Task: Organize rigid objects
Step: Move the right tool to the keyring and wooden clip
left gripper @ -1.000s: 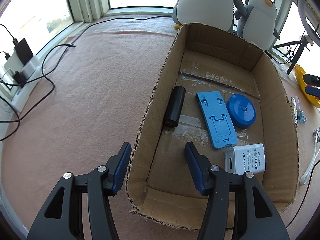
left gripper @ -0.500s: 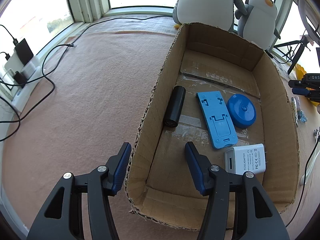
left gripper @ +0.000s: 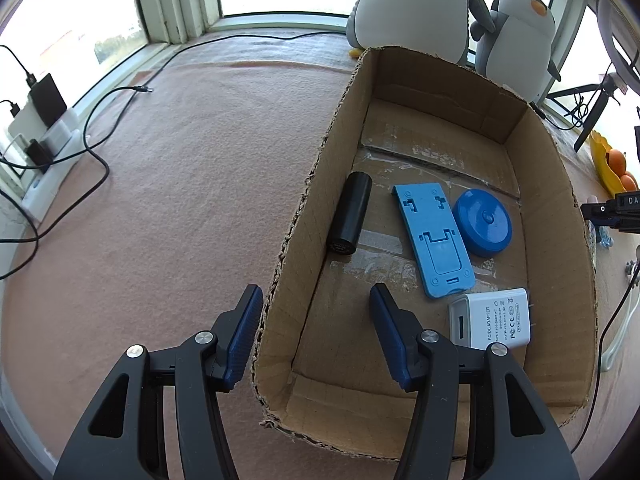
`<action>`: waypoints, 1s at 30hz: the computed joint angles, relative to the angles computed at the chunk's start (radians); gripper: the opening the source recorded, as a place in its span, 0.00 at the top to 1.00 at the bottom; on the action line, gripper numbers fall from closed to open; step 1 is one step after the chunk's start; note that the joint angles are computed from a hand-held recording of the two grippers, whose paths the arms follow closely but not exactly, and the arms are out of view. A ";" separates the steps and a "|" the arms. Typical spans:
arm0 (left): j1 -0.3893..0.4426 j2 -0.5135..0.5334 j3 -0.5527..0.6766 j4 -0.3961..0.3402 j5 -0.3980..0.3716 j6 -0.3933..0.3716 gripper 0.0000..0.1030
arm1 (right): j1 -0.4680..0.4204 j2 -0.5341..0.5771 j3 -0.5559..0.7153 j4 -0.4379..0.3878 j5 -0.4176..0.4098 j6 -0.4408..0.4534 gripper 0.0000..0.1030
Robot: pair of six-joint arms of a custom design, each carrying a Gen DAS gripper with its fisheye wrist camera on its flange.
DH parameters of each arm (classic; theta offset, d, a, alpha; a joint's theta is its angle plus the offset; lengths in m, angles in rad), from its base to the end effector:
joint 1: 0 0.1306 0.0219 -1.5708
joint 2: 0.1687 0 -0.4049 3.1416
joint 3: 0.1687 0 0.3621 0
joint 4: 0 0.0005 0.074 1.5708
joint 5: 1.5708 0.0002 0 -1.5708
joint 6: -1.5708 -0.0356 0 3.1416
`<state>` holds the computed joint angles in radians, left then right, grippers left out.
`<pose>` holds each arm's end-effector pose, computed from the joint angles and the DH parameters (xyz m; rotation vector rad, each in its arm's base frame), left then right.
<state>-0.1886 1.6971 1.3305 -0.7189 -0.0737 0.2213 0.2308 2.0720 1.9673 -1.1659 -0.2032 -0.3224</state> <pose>0.5196 -0.0970 0.2913 -0.0675 2.6509 -0.0379 0.6463 0.1587 0.3061 0.0876 2.8805 0.4016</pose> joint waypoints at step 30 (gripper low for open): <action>-0.001 0.000 0.005 -0.007 0.005 0.009 0.45 | 0.128 -0.117 -0.162 0.058 0.222 0.393 0.77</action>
<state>-0.1897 1.6973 1.3360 -0.7262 -0.0691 0.2307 0.3591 1.9552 1.8051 -1.1084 0.0190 0.0709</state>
